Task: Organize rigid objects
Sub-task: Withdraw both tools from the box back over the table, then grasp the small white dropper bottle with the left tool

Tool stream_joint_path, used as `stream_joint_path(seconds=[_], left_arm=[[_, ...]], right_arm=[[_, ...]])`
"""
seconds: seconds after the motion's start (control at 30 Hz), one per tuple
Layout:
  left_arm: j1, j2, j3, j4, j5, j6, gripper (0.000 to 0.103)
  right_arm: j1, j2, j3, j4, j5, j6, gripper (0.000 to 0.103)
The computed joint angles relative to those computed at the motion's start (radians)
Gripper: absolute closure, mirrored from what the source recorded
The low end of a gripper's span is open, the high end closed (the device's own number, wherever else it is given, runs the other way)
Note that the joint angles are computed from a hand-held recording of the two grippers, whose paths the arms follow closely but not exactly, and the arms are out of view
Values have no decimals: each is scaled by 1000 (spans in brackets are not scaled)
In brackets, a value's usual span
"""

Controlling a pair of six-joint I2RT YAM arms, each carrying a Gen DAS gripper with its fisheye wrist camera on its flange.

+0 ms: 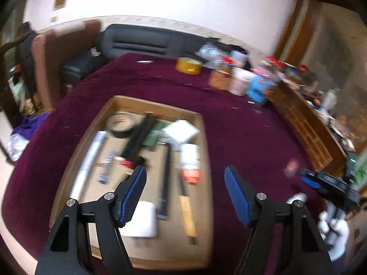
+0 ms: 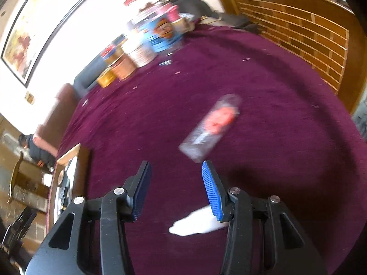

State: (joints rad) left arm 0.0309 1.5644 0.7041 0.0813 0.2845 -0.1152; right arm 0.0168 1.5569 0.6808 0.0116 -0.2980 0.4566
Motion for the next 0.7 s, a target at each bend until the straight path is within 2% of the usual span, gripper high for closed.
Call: stream_joint_path(seconds=[0.13,0.23,0.3,0.33,0.47,0.57,0.7], left_arm=[[-131,-2,12,-4,-4,1,38],[-216,6,21,-10,-49,-2,38],[-258,10,29,-28,-67,-11,38],[-279,15,35,-34,-82,-16,38],[-328,29,45,-52,-118,-30,38],[-352,40,56,-74,-135,-38,38],[-394,67,75,-84,-154,-50,38]], right_arm=[[-7,-62,-42,-10,80,-50,59],[19,-113,-67,-14,210,-99,59],[41,-140,-83,-8,308,-128,52],[43,-152,-88,-9,334,-136,44],[60,-157,-95,-2,443,-174,42],[53,-131,-88,-1,477,-197,42],[23,-95,-79,-1,466,-211,42]])
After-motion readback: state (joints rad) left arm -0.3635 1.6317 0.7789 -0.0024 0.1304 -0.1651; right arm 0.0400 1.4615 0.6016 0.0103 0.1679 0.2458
